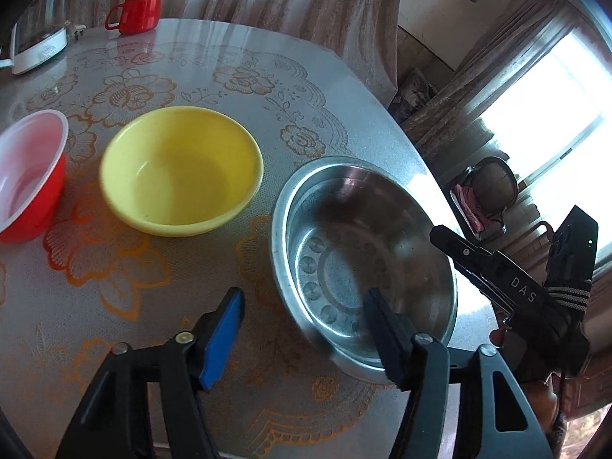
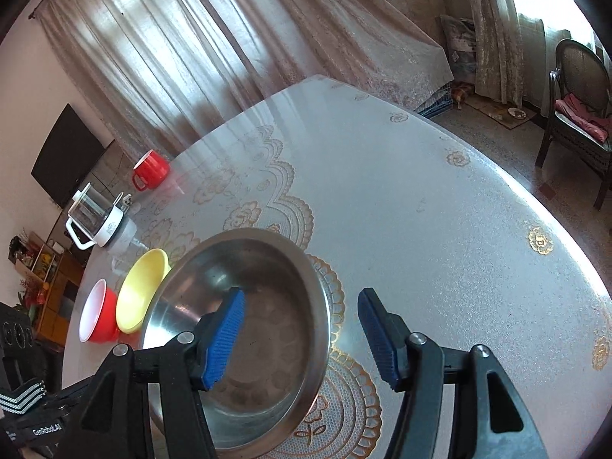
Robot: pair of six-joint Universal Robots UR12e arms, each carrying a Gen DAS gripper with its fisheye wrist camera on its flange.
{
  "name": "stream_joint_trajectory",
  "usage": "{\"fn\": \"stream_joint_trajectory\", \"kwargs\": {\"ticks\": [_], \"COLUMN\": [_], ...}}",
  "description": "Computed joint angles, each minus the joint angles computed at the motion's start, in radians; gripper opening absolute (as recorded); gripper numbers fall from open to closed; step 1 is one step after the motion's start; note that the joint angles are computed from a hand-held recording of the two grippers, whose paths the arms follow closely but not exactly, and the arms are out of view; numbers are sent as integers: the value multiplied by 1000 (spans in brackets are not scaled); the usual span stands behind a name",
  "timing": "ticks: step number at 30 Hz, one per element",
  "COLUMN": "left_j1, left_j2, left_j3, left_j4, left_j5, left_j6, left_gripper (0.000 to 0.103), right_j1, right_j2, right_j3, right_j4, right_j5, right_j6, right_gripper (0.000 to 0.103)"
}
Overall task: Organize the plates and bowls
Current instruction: 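Lift the steel bowl with the right tool and carry it over the plates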
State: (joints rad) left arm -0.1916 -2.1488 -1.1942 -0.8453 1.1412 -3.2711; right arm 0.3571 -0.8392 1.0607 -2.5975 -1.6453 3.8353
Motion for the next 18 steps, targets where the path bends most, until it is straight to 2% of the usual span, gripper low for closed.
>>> {"fn": "stream_joint_trajectory", "kwargs": {"ticks": [2, 3, 5, 8, 10, 15, 16, 18], "left_j1": [-5, -6, -5, 2, 7, 4, 2, 1], "left_j2": [-8, -9, -2, 14, 28, 52, 50, 45], "left_j3": [5, 5, -10, -40, -62, -89, -88, -87], "left_j4": [12, 12, 33, 59, 61, 23, 16, 25], "left_j5": [-7, -12, -21, -51, -75, -63, -59, -57], "left_j6": [9, 14, 12, 21, 36, 87, 87, 78], "left_gripper": [40, 40, 38, 37, 37, 38, 42, 41], "right_j1": [-1, -2, -3, 1, -2, 10, 11, 12], "right_j2": [3, 6, 6, -2, -17, -55, -62, -71], "right_j3": [-3, -7, -5, 10, 37, 92, 106, 129], "right_j4": [8, 12, 13, 18, 5, -6, -19, -44], "right_j5": [-1, 5, 22, 9, 33, 39, 45, 63], "right_j6": [-4, -5, -12, -13, 6, 4, 9, 20], "right_gripper": [45, 42, 29, 23, 22, 22, 24, 24]}}
